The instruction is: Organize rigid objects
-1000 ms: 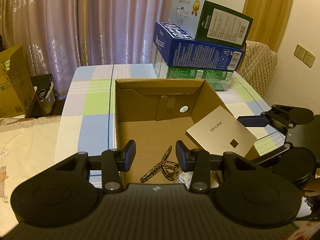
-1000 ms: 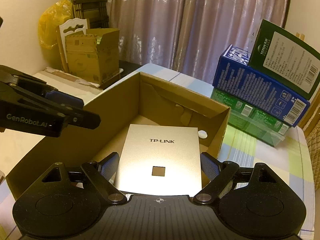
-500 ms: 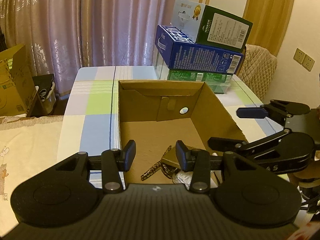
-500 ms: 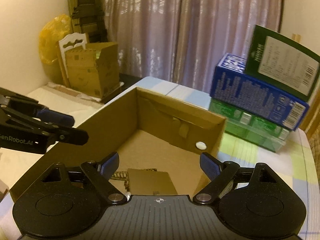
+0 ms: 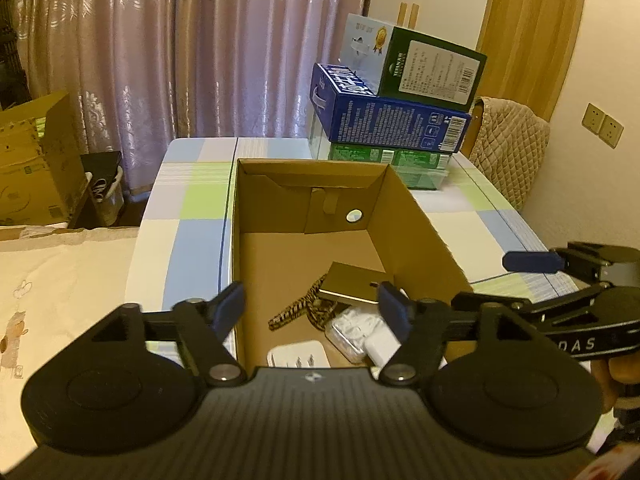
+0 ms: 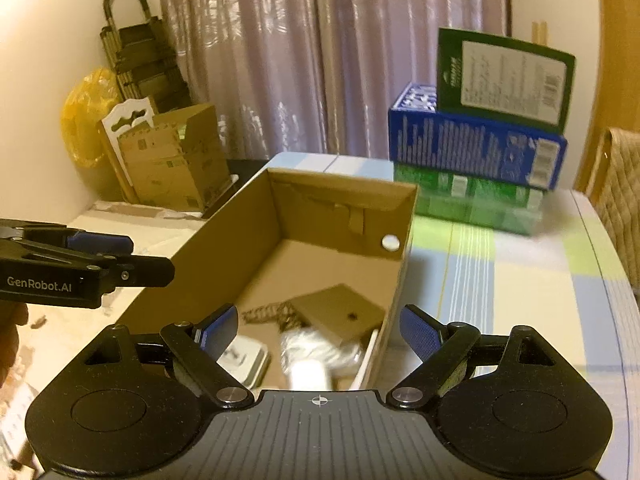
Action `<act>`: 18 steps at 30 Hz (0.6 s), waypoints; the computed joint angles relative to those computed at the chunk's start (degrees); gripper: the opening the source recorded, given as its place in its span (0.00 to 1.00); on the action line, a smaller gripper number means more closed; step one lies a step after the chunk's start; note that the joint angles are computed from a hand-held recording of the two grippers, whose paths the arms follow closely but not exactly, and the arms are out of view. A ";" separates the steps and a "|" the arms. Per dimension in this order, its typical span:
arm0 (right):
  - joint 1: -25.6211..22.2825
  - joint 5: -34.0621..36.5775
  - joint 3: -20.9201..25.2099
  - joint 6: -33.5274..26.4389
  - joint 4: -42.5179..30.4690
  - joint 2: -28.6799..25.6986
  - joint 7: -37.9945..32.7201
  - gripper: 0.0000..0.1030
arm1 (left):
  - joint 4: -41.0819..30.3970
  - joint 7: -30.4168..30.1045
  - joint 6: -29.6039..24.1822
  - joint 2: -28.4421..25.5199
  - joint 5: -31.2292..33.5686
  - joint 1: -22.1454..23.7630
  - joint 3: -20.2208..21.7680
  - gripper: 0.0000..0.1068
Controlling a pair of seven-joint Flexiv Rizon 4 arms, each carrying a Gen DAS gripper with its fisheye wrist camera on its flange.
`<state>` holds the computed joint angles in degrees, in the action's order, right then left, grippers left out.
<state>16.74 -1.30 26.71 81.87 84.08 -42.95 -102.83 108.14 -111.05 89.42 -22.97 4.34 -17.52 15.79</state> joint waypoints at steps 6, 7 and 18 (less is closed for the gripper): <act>-1.95 2.46 1.37 0.30 6.43 4.99 1.17 0.84 | 0.83 -10.55 -1.30 2.59 7.26 -10.23 9.94 0.83; -2.38 2.99 1.71 0.81 7.75 5.81 1.09 0.86 | 0.65 -13.09 -2.02 2.97 9.27 -12.43 12.06 0.85; -8.22 7.59 5.90 4.53 17.94 13.23 1.34 0.94 | -1.10 -40.02 -10.25 8.07 32.27 -26.85 23.43 0.95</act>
<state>8.52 6.29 32.60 86.40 102.02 -29.73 -101.49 107.05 -151.07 79.17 -14.90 36.61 -44.37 39.22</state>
